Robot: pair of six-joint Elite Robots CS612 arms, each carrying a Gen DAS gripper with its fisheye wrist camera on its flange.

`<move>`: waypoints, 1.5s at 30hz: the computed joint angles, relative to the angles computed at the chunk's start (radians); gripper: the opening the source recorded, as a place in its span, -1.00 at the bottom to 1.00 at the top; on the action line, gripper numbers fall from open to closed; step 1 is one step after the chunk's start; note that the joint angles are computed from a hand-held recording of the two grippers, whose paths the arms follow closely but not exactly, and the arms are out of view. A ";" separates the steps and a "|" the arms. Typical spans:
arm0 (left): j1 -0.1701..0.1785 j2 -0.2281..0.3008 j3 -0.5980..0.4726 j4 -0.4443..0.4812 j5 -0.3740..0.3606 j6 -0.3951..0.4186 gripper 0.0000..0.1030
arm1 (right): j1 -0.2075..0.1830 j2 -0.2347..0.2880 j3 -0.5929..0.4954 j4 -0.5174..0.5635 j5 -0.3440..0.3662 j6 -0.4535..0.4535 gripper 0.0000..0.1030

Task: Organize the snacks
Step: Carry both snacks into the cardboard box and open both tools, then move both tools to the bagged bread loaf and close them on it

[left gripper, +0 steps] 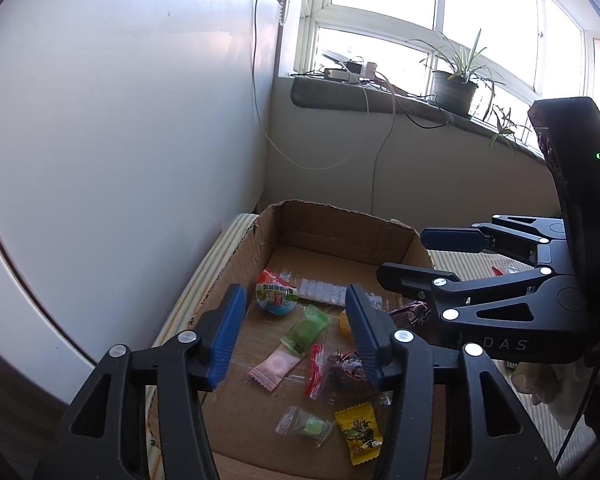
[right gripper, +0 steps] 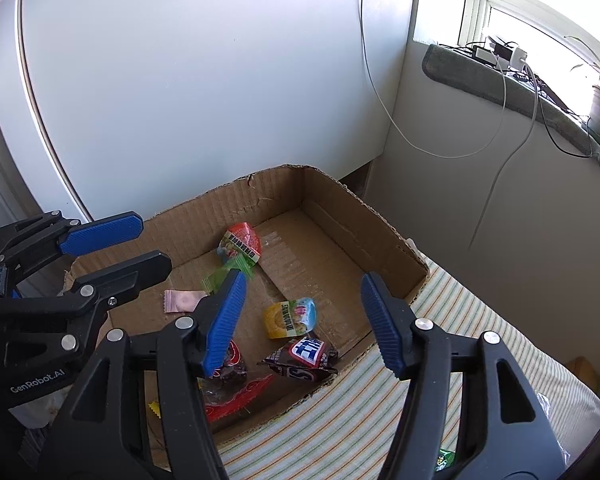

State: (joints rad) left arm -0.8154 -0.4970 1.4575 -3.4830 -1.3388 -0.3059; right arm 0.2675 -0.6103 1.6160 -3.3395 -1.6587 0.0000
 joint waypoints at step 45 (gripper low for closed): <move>-0.087 0.011 -0.068 0.028 -0.130 0.139 0.51 | -0.111 -0.181 0.397 -0.262 -0.077 0.123 0.72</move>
State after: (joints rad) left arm -0.9029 -0.4860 1.3892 -3.4550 -1.4683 -0.1669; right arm 0.1562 -0.7910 2.0133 -3.6017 -1.7353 0.1227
